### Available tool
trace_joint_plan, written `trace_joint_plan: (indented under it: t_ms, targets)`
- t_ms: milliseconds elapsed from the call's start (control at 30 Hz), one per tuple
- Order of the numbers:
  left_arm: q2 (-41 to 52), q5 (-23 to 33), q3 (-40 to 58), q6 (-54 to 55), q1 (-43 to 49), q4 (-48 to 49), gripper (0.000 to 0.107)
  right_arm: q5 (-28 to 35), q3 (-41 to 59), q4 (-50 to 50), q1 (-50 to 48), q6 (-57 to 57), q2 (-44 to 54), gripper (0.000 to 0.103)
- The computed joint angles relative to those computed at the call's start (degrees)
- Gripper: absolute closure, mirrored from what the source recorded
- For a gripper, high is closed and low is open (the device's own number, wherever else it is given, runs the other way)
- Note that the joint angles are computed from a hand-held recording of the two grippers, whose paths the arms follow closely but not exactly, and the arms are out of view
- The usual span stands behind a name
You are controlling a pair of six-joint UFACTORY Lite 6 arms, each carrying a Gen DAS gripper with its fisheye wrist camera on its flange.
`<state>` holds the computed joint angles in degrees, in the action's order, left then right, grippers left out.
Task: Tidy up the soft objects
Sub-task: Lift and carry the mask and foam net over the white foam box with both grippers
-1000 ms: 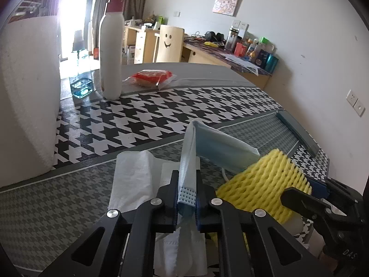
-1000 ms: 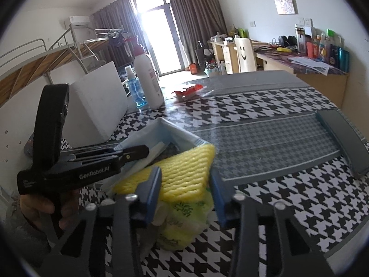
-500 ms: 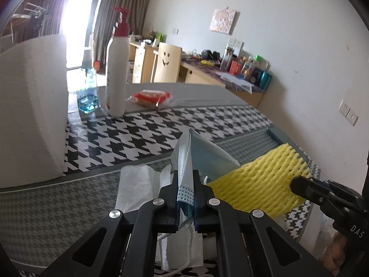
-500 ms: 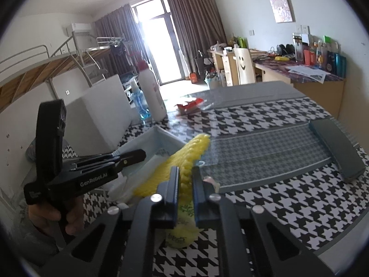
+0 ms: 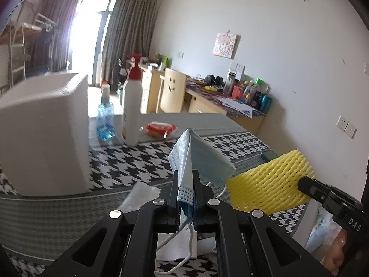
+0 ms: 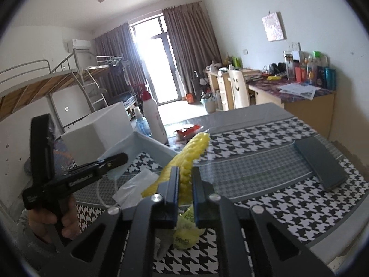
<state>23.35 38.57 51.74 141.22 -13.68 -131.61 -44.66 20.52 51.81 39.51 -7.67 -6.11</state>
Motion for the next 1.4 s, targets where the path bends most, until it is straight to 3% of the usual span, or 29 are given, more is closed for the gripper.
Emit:
trace_joint_plan:
  t_ms: [267, 733, 1400]
  targets:
    - [-9.2, 0.0, -7.3, 6.6, 2.3, -5.3, 0.099, -2.8, 1.3, 6.0, 3.4, -5.6, -1.1, 0.090]
    - [-14.8, 0.1, -11.8, 10.7, 5.5, -6.6, 0.099, -5.0, 7.9, 11.8, 6.4, -12.5, 3.7, 0.090]
    - [-17.0, -1.0, -7.2, 6.8, 10.6, -1.7, 0.099, -4.7, 17.5, 11.0, 6.3, -19.1, 7.7, 0.090]
